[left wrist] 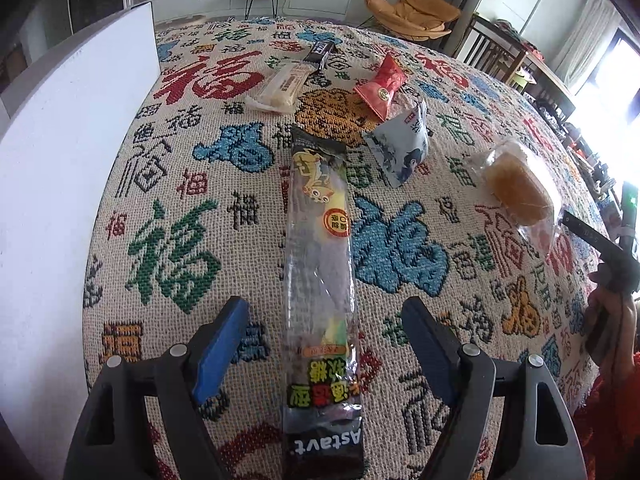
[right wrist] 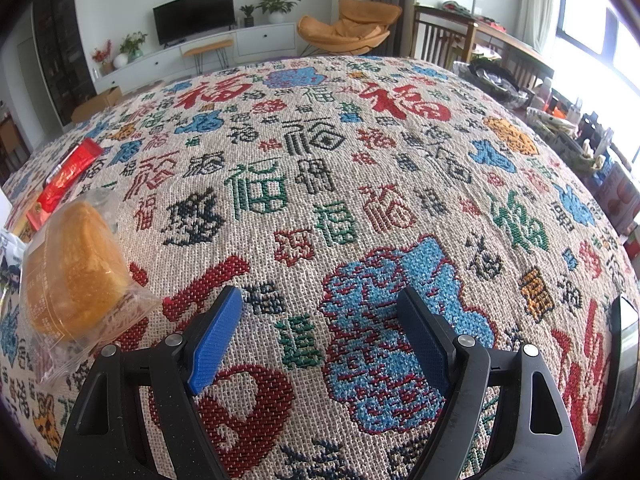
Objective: Organize snacks
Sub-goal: 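Grasp the long clear snack tube with the left tool and lift it, then grasp the wrapped bread cake with the right tool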
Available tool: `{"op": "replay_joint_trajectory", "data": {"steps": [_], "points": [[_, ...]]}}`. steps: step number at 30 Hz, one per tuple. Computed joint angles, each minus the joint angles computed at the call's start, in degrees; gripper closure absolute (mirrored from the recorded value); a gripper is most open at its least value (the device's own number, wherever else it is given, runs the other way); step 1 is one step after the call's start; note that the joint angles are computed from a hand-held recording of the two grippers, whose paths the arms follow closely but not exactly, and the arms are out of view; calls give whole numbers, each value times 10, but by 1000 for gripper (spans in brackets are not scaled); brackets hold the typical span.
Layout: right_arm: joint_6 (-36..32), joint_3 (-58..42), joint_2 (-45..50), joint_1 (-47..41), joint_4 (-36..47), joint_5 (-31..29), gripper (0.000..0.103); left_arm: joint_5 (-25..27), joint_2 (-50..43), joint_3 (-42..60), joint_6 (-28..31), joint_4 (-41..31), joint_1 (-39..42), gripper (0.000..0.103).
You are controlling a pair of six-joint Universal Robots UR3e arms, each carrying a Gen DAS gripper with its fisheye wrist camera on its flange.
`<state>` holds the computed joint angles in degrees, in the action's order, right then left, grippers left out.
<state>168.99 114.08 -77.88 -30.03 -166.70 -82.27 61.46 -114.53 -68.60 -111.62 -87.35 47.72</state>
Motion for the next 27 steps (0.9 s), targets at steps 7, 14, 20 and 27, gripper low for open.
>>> {"op": "replay_joint_trajectory", "data": {"steps": [7, 14, 20, 27], "points": [[0, 1, 0, 0, -1, -1, 21, 11, 5, -17, -5, 35, -3, 24], [0, 1, 0, 1, -1, -1, 21, 15, 69, -136, 43, 154, -2, 67], [-21, -10, -48, -99, 122, 189, 19, -20, 89, -148, 89, 113, 29, 86], [-180, -205, -47, 36, 347, 216, 19, -60, 73, -119, 82, 32, 76, 87]]}}
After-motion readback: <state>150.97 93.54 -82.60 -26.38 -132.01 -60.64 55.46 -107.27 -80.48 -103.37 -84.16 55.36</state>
